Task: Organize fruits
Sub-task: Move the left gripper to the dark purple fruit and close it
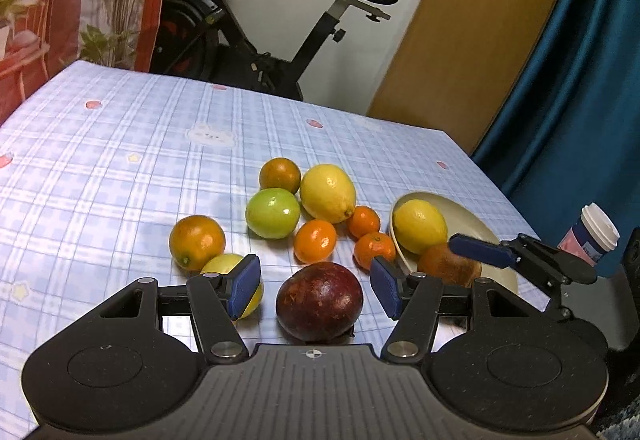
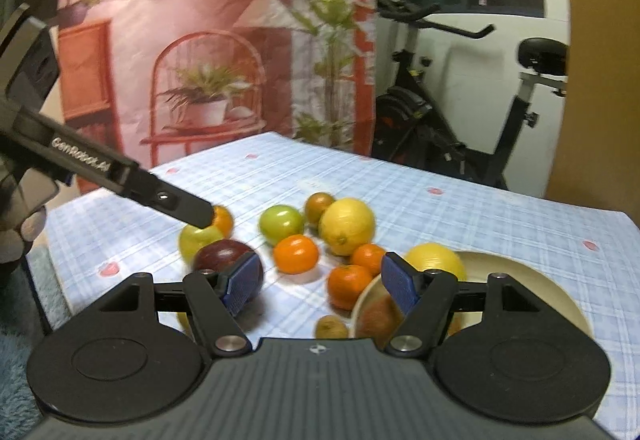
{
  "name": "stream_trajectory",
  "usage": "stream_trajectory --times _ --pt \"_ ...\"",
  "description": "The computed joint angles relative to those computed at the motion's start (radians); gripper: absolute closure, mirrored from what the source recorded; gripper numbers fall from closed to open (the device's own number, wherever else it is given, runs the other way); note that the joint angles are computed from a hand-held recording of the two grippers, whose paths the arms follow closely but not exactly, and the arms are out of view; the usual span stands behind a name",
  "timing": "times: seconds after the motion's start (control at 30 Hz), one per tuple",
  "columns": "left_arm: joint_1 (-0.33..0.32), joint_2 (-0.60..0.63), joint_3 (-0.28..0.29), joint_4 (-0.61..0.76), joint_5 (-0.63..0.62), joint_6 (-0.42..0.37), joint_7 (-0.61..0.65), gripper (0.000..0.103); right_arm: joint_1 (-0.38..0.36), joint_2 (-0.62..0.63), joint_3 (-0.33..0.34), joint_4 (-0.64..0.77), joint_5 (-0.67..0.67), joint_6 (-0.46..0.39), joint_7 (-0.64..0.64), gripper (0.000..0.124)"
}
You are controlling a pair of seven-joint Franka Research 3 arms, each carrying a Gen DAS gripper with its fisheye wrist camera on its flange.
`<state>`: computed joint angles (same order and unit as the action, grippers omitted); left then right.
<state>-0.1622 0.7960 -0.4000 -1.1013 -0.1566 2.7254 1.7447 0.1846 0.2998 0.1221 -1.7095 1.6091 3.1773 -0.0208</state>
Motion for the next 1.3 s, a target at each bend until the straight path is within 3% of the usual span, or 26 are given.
stream_trajectory --times 0.13,0.3,0.53,0.87,1.3 --pt "0.008 0.004 -0.009 -0.002 -0.012 -0.001 -0.003 0.040 0.006 0.016 -0.015 -0.018 -0.263 -0.074 0.245 0.053" --pt "0.012 0.012 -0.020 -0.001 -0.020 -0.014 0.017 0.040 -0.007 0.061 -0.023 0.029 -0.482 -0.213 0.456 0.053" --pt "-0.002 0.031 -0.008 0.028 -0.019 -0.052 0.027 0.040 -0.041 0.140 0.003 0.120 -0.666 -0.316 0.626 0.053" --pt "-0.025 0.073 0.015 0.097 -0.019 -0.118 0.005 0.040 -0.103 0.188 0.078 0.155 -0.750 -0.313 0.727 0.057" --pt "-0.037 0.144 0.003 0.211 -0.064 -0.221 0.039 0.039 -0.147 0.148 0.127 0.093 -0.635 -0.288 0.641 0.060"
